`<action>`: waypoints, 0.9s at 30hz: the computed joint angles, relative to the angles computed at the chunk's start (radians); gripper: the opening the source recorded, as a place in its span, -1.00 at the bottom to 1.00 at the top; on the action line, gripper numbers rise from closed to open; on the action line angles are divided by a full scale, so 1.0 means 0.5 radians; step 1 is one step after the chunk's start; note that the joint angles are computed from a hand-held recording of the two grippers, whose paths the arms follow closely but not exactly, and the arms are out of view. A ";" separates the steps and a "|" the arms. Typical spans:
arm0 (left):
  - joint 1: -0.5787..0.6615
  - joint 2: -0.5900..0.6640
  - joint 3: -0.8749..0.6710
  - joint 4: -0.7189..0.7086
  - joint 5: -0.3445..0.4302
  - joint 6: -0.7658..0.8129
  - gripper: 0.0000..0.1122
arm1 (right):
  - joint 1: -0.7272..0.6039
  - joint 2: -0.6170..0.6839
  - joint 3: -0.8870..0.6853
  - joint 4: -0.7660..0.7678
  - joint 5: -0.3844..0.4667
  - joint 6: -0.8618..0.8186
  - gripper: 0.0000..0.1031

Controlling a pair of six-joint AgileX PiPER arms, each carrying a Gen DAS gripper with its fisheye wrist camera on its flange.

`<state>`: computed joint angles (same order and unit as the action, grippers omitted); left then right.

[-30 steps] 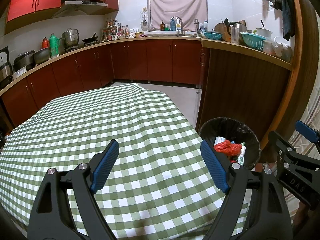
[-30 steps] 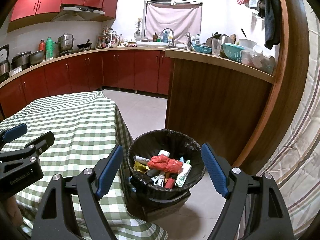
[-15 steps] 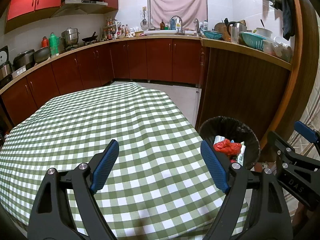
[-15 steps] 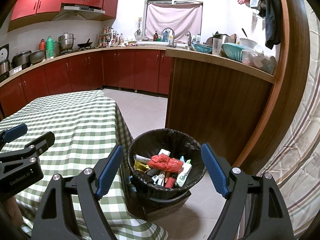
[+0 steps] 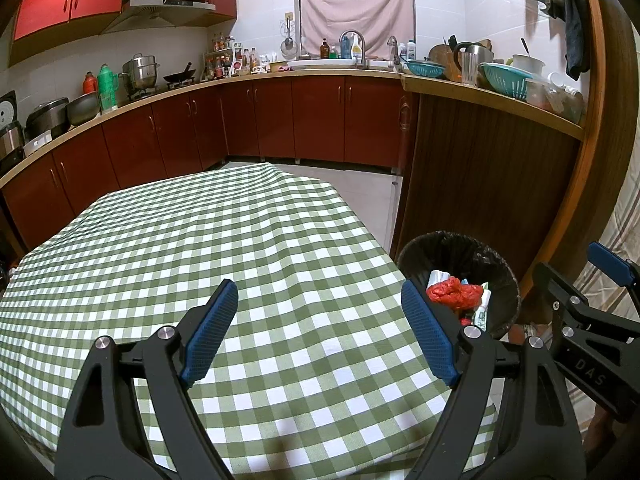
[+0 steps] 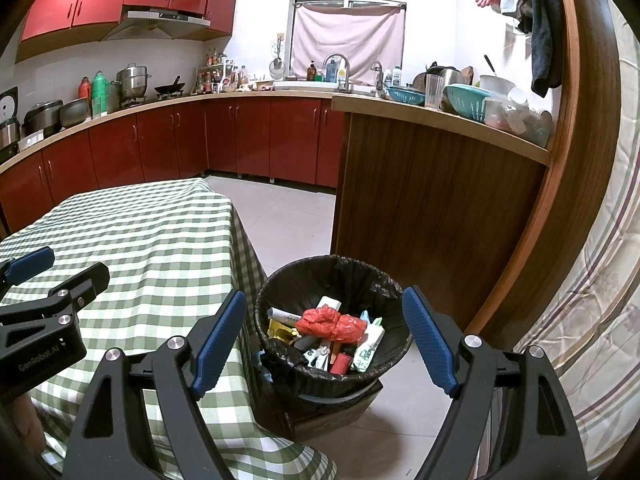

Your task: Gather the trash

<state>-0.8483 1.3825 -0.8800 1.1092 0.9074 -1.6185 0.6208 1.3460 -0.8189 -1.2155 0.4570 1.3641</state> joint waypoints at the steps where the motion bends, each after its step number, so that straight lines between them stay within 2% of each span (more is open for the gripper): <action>1: -0.003 0.007 -0.001 0.002 0.001 -0.009 0.45 | -0.004 0.001 -0.001 0.003 -0.005 -0.003 0.51; 25: -0.013 0.035 -0.016 -0.008 -0.008 -0.014 0.46 | -0.003 0.016 0.004 -0.005 -0.010 0.007 0.51; 27: -0.021 0.042 -0.025 -0.003 0.009 -0.013 0.57 | -0.003 0.016 0.003 0.000 -0.010 0.002 0.51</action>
